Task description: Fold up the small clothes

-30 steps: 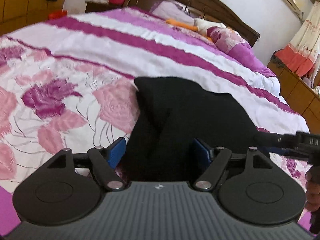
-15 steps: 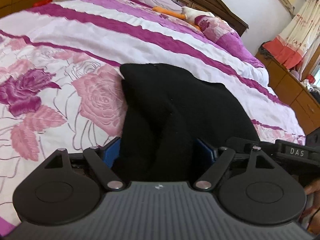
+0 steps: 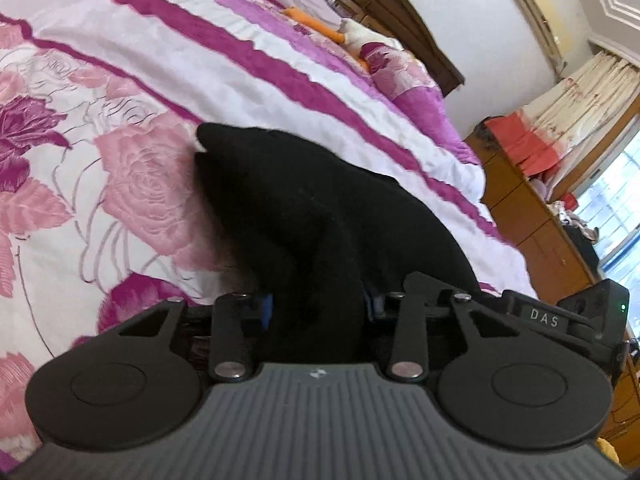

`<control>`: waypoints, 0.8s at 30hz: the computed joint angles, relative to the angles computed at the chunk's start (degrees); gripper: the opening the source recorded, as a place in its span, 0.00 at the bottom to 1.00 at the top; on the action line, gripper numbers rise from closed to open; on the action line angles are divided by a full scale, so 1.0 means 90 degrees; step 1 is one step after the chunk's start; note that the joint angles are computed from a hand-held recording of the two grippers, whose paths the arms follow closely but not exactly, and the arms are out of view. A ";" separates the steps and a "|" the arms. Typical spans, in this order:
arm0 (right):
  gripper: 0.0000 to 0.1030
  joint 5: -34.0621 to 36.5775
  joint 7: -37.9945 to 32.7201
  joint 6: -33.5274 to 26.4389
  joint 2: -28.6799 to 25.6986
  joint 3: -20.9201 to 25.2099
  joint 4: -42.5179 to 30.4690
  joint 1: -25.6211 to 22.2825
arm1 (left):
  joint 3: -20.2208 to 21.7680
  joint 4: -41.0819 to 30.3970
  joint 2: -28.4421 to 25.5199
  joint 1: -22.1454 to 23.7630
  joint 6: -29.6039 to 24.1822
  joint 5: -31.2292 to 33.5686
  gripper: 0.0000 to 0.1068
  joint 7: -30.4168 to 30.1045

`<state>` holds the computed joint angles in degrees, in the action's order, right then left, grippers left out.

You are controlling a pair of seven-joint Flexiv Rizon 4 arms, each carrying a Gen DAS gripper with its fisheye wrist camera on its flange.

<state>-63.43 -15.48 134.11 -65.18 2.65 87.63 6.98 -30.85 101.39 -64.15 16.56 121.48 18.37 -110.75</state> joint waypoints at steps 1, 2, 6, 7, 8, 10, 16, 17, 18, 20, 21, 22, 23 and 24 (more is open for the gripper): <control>0.38 -0.0015 0.0018 0.0028 0.0080 0.0005 0.0086 -0.0031 | -0.0031 0.0055 0.0056 -0.0006 0.0005 0.0024 0.40 -0.0006; 0.38 -0.0006 -0.0004 0.0049 0.0194 -0.0010 0.0218 -0.0052 | -0.0070 0.0096 0.0101 -0.0025 -0.0016 0.0030 0.40 -0.0022; 0.37 -0.0025 -0.0256 -0.0072 0.0753 -0.0077 0.0908 -0.0167 | -0.0205 0.0317 0.0299 -0.0153 -0.0164 -0.0076 0.40 -0.0100; 0.37 -0.0059 -0.0306 -0.0106 0.0905 -0.0070 0.1113 -0.0233 | -0.0209 0.0380 0.0352 -0.0220 -0.0147 -0.0101 0.40 -0.0108; 0.37 -0.0060 -0.0384 -0.0132 0.1041 -0.0056 0.1306 -0.0292 | -0.0213 0.0438 0.0399 -0.0283 -0.0113 -0.0113 0.40 -0.0117; 0.37 0.0104 -0.0675 -0.0137 0.1315 -0.0021 0.1755 -0.0389 | -0.0193 0.0548 0.0495 -0.0460 -0.0037 -0.0143 0.40 -0.0141; 0.38 0.1274 -0.2073 0.0101 0.1940 0.0093 0.3173 -0.0544 | 0.0390 0.0747 0.0889 -0.1402 0.0136 -0.0443 0.40 -0.0021; 0.38 0.1437 -0.2255 0.0132 0.1964 0.0121 0.3316 -0.0568 | 0.0522 0.0760 0.0921 -0.1587 0.0149 -0.0530 0.40 0.0019; 0.38 0.1597 -0.2428 0.0150 0.1980 0.0147 0.3459 -0.0590 | 0.0682 0.0774 0.0960 -0.1800 0.0147 -0.0667 0.40 0.0061; 0.38 0.1923 -0.2719 0.0126 0.1944 0.0210 0.3633 -0.0587 | 0.1119 0.0813 0.1062 -0.2320 0.0149 -0.1057 0.40 0.0189; 0.38 0.2041 -0.2802 0.0091 0.1903 0.0263 0.3681 -0.0607 | 0.1316 0.0873 0.1106 -0.2524 0.0186 -0.1225 0.41 0.0253; 0.38 0.2153 -0.2887 0.0055 0.1861 0.0316 0.3706 -0.0620 | 0.1515 0.0903 0.1139 -0.2747 0.0181 -0.1440 0.41 0.0320; 0.38 0.2362 -0.3051 0.0046 0.1798 0.0337 0.3723 -0.0565 | 0.1627 0.0922 0.1149 -0.2876 0.0149 -0.1598 0.41 0.0368; 0.38 0.2591 -0.3226 0.0039 0.1750 0.0358 0.3734 -0.0480 | 0.1732 0.0946 0.1157 -0.2980 0.0110 -0.1743 0.42 0.0420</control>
